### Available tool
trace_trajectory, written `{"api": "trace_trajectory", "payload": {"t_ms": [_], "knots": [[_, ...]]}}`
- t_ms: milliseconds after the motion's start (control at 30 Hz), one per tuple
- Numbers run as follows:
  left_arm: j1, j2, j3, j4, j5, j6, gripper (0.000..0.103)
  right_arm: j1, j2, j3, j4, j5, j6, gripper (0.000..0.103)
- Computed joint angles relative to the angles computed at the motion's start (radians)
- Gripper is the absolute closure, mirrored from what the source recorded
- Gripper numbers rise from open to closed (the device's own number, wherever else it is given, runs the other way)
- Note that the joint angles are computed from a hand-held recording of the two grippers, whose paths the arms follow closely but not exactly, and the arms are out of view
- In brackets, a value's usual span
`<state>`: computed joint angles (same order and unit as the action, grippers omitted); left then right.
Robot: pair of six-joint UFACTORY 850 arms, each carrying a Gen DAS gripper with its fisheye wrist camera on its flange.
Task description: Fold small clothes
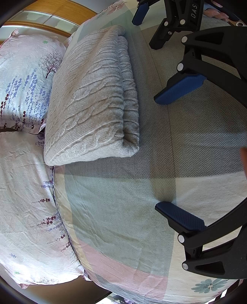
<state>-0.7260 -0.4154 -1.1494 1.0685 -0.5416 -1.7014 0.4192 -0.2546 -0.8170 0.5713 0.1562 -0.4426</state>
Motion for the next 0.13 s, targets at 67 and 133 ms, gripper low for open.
{"api": "trace_trajectory", "payload": {"t_ms": [67, 133], "knots": [[0.000, 0.000, 0.000, 0.000, 0.000, 0.000, 0.002, 0.000, 0.000, 0.000, -0.001, -0.001, 0.000, 0.001], [0.000, 0.000, -0.001, -0.001, 0.000, 0.001, 0.002, -0.001, 0.001, 0.000, -0.003, -0.001, 0.001, 0.001]]}}
